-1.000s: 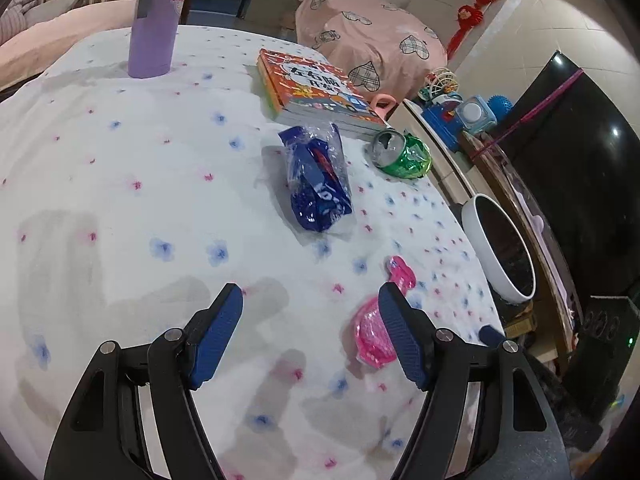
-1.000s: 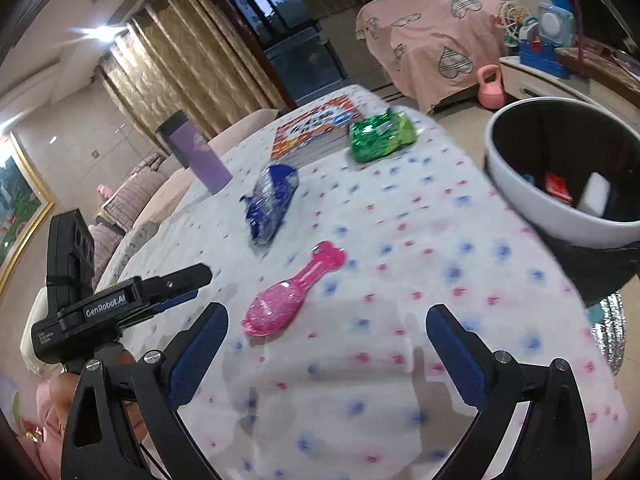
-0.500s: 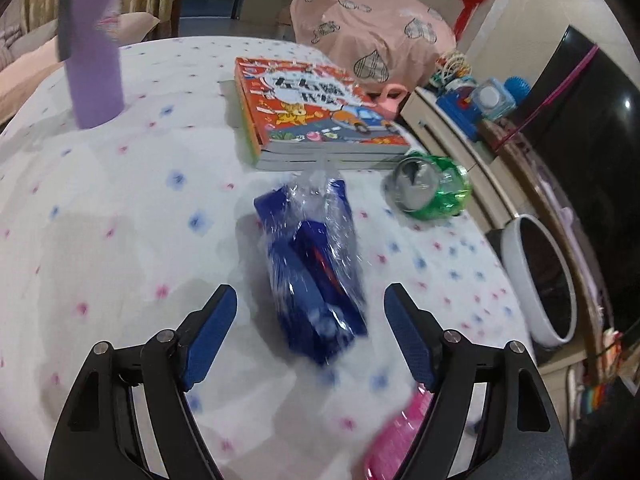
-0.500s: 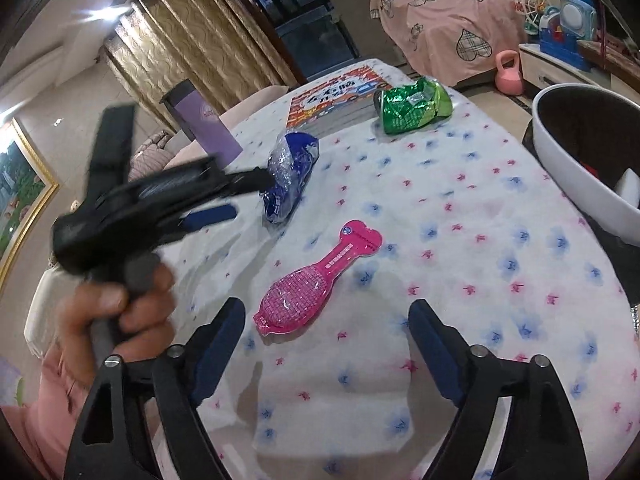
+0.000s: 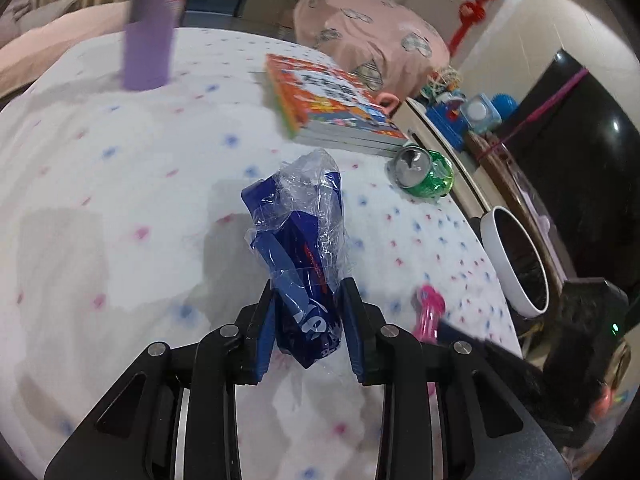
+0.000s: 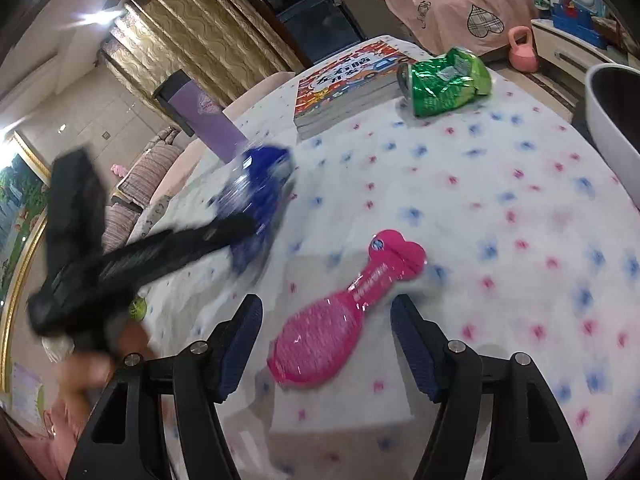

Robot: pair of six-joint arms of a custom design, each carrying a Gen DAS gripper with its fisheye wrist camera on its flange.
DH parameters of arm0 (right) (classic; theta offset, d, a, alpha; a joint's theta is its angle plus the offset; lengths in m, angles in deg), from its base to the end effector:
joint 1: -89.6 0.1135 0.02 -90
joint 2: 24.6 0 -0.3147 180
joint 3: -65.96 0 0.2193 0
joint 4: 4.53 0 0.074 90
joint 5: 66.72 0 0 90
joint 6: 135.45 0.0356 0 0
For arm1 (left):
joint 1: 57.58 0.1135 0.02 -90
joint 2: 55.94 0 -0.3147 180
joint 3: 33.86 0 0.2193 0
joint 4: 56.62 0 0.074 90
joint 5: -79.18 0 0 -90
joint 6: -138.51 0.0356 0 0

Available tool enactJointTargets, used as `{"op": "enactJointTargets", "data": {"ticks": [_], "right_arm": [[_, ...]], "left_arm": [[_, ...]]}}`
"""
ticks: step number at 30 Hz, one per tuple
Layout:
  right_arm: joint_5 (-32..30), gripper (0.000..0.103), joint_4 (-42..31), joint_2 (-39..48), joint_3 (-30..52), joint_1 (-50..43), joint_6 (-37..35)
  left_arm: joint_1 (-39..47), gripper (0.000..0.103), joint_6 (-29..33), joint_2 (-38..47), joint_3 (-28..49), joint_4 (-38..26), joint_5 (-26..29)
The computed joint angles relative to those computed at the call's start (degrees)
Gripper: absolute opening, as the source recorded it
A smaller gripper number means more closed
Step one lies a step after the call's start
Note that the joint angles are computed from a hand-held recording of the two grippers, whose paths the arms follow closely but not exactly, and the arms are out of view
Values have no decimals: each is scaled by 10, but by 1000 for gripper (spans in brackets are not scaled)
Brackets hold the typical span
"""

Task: Collect trash
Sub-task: 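Grasp blue plastic bag with left tool while right tool grasps pink hairbrush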

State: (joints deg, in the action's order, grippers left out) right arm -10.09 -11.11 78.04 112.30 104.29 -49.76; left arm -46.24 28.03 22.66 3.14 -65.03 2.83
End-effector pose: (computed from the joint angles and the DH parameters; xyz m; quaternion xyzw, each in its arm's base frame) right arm 0.2444 0.0843 0.1458 -0.2201 0.9073 0.2983 0.1984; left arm 0.1895 0.0294 0.1932 -0.2167 0.9085 -0.1384 0.3295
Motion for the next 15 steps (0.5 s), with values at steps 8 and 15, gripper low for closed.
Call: {"op": "enactJointTargets", "data": {"ticks": [8,15], "right_arm": [[90,22,22,-9,-11,72,-9],[32,13,-15,-52,-15,4,-23]], "left_arm": [[52,29,8,-54,-35,-35,26],[-67,29,-44,-99,-22,-57,-29]]}}
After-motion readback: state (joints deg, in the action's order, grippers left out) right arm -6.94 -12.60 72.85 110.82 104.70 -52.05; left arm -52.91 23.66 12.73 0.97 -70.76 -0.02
